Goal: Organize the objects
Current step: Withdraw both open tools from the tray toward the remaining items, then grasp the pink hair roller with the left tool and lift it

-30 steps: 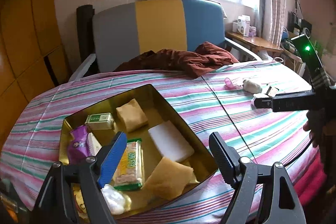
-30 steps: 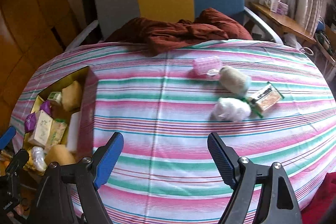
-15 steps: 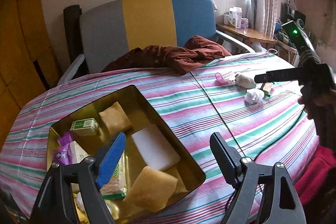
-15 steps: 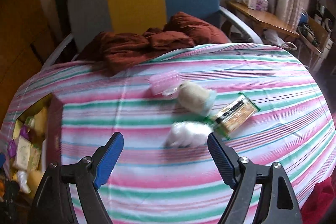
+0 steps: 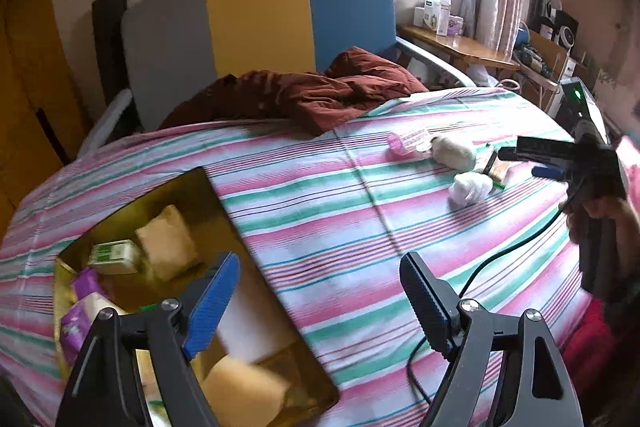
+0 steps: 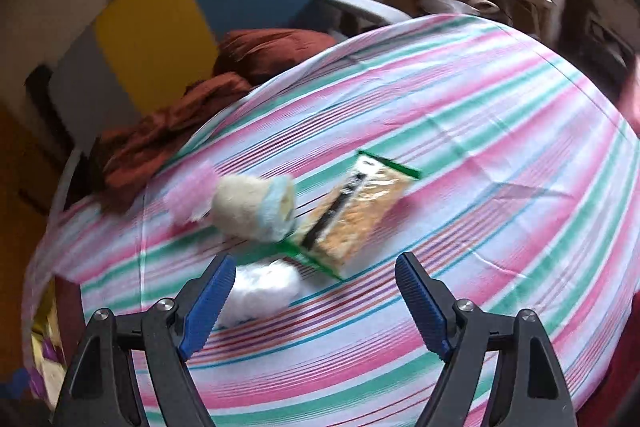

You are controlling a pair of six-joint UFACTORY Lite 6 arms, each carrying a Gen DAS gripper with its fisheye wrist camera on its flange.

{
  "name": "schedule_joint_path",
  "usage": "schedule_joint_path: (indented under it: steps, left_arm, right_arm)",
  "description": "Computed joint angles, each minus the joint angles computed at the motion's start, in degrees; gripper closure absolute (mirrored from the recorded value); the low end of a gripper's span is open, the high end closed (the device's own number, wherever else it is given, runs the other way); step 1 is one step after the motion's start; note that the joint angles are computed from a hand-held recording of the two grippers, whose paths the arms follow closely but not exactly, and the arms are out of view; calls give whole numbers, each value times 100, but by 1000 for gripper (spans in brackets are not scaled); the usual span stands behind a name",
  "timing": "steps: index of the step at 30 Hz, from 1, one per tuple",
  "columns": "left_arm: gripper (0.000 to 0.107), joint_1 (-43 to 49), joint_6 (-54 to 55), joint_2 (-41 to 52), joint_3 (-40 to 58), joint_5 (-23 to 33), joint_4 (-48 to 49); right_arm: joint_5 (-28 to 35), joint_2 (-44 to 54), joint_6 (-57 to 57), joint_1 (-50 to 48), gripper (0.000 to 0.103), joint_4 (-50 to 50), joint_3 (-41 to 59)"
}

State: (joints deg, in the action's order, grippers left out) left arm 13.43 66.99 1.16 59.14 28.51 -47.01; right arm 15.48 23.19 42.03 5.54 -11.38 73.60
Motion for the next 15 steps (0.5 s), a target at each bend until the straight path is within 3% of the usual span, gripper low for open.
schedule_joint_path:
  steps: [10,13,15]
  left_arm:
    - [26,-1211,-2478,1776,1999,239,1306]
    - [27,-1560,-3238,2529,2845,203,1837]
    - [27,-1690,-3803,3223,3699,511,2130]
  right_arm:
    - [17,-76,-659,-224,19,895,-74]
    - [69,-62,-1094,-239,19,1347,-59]
    - [88,-47,-1250,-239,19,1478,-43]
